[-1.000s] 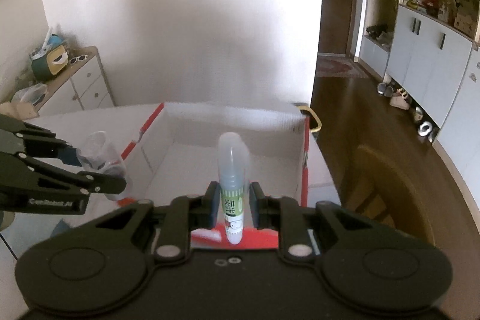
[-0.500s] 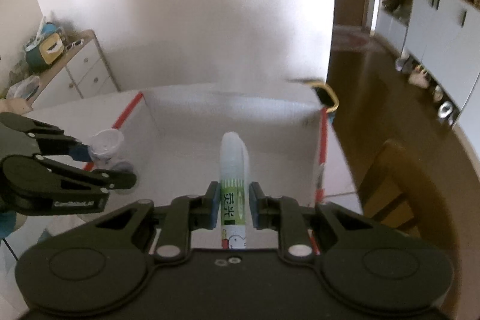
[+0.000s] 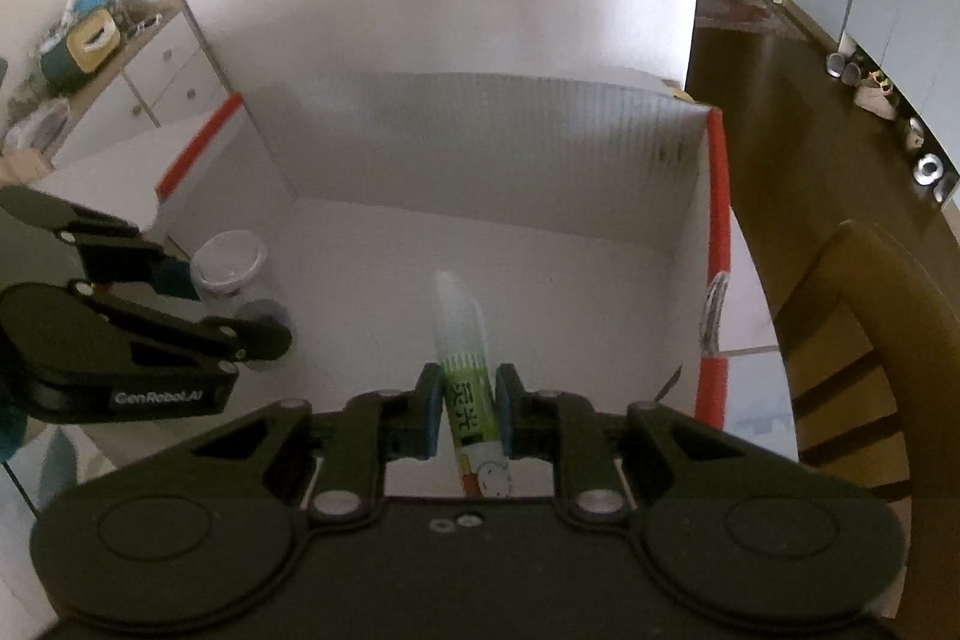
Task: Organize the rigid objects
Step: 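Carry the cup and glue stick into the red box with both tools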
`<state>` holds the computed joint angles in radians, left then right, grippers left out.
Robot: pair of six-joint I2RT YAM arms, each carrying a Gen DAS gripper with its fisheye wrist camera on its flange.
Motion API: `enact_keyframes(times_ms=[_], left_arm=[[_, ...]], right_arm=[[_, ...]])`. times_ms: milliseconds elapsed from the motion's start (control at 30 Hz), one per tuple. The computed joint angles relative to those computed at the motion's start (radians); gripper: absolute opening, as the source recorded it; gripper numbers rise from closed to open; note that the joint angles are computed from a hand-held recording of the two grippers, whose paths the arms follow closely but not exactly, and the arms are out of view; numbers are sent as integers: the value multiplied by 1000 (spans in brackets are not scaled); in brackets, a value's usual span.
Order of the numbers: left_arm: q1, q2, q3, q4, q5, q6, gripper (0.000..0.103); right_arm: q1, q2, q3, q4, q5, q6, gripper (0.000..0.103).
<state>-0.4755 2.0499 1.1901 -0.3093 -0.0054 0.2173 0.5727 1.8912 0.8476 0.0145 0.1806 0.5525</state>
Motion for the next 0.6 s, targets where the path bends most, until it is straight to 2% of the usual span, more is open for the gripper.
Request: enact_keyframes(times_ms=[333, 400, 600], left_arm=[[8, 108, 119, -78, 8, -7, 40], [10, 120, 131, -88, 10, -16, 40], [2, 133, 151, -97, -2, -17, 42]], right_arm=[[-4, 57, 56, -38, -23, -40, 15], [-2, 58, 55, -39, -27, -46, 20], [5, 58, 54, -40, -24, -61, 28]])
